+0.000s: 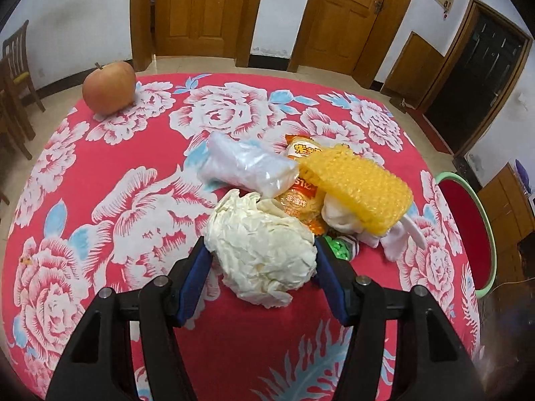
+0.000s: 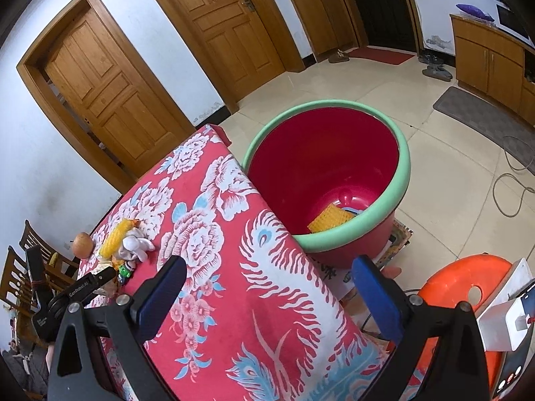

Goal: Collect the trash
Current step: 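Grasp the crumpled cream paper bundle with the left gripper, then lift the paper bundle with the left gripper while the right grasps another yellow foam net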

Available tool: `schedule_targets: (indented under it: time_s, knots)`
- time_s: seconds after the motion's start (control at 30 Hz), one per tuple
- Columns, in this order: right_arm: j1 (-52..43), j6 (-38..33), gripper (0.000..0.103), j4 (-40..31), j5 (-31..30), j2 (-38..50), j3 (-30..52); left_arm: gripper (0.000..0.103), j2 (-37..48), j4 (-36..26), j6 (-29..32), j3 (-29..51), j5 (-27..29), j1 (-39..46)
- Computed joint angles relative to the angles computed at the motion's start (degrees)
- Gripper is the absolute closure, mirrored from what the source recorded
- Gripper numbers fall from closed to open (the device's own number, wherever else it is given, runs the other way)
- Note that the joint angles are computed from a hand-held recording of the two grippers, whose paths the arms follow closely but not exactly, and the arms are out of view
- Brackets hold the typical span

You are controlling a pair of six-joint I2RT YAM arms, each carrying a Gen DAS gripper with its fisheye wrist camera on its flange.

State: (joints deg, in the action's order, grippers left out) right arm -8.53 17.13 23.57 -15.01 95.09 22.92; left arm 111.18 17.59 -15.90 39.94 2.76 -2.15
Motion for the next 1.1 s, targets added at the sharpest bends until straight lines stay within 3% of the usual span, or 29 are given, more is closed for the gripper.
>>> schedule_targets:
  time_s: [0.33,0.53,0.87,1.1]
  knots:
    - [-1.2,-0.8,0.002,-1.6,0.9,-5.5,-2.4,0.049,-1.8,4.3,0.8,-3.5,2.9,0.8]
    - [-2.4,-3.5,0.002,-5.2,3.7,-14.7,-5.4,0.049,-9.2,7.3,2.7,-10.2,0.1,-1.5]
    - [-3.3,-8.1,0.002,-19.5,4.7,-35.1,-7.9,0.049,-24.6,5.0,3.7,-18.8,0.3,-1.0]
    - [4.1,-6.6,0.002,-29.8,9.6,-48.4,-8.0,0.048,-36.3,2.0,4.2,-24.5,0.9,2.9]
